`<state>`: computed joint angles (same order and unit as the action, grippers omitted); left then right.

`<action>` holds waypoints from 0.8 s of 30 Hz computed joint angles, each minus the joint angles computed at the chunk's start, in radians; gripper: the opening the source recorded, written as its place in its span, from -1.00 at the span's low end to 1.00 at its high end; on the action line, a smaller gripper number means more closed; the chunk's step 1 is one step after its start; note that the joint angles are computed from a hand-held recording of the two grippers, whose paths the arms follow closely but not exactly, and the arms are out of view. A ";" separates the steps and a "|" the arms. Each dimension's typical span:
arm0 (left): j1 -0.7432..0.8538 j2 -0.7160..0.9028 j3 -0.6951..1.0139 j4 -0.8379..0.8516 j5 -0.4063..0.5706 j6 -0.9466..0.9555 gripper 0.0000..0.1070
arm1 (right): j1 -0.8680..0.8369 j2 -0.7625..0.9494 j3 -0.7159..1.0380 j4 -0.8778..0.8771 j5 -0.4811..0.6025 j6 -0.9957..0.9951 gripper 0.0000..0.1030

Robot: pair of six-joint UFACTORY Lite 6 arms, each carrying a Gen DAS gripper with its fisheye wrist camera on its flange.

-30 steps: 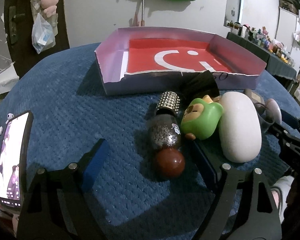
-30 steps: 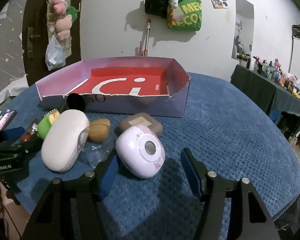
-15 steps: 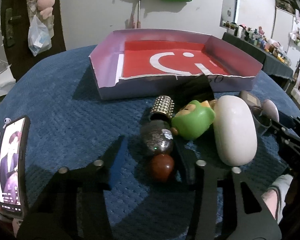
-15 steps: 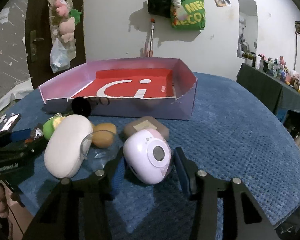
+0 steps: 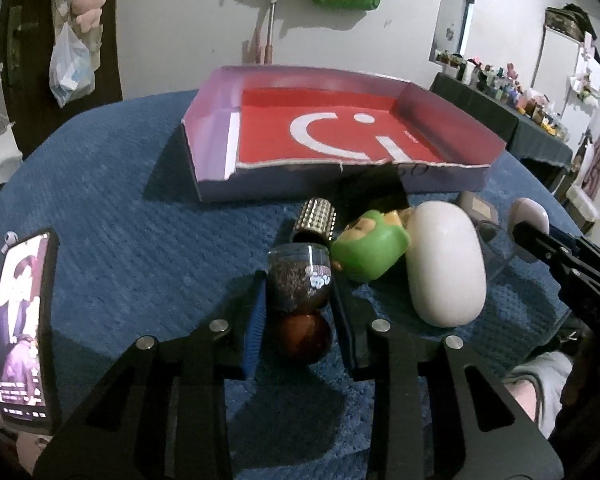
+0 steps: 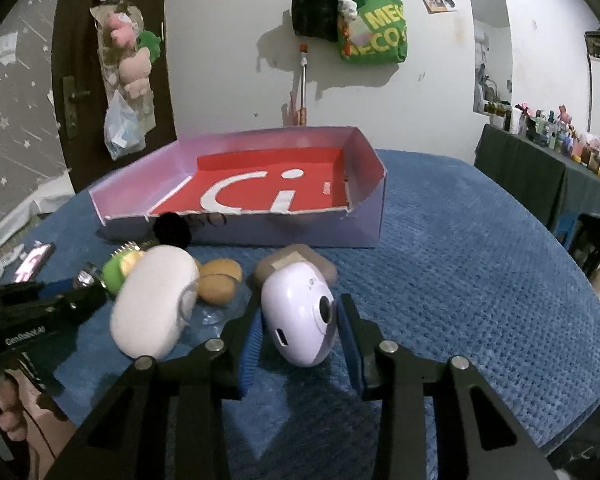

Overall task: Organize rigid objects
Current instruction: 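Close left tool on the glitter bottle while right tool grasps the white-lilac gadget, then carry glitter bottle into the red box with left tool while right tool places the gadget there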

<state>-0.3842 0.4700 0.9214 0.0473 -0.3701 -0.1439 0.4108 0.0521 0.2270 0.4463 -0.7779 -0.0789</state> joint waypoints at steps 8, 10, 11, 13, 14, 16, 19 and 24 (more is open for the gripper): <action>-0.006 -0.046 -0.019 0.021 -0.005 -0.006 -0.45 | 0.023 -0.072 0.005 -0.030 0.057 0.013 -0.27; -0.007 -0.053 -0.016 0.023 -0.001 -0.004 -0.45 | 0.013 -0.079 0.009 -0.055 0.070 0.030 -0.27; -0.007 -0.056 -0.010 0.035 0.005 -0.012 -0.45 | 0.011 -0.084 0.011 -0.062 0.076 0.033 -0.27; -0.007 -0.068 -0.005 0.061 0.014 -0.038 -0.45 | 0.005 -0.099 0.013 -0.080 0.090 0.040 -0.27; -0.006 -0.072 -0.001 0.072 0.018 -0.047 -0.45 | 0.001 -0.105 0.016 -0.091 0.099 0.044 -0.27; -0.008 -0.078 0.012 0.068 0.027 -0.037 -0.45 | -0.005 -0.115 0.026 -0.108 0.116 0.048 -0.27; -0.012 -0.087 0.034 0.073 0.038 -0.034 -0.45 | 0.002 -0.119 0.047 -0.104 0.134 0.028 -0.27; -0.015 -0.090 0.087 0.100 0.061 -0.048 -0.45 | -0.017 -0.127 0.094 -0.150 0.181 0.031 -0.27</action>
<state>-0.3987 0.3801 1.0084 0.1477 -0.3089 -0.1918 0.3936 -0.0753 0.3210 0.2961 -0.5969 -0.0478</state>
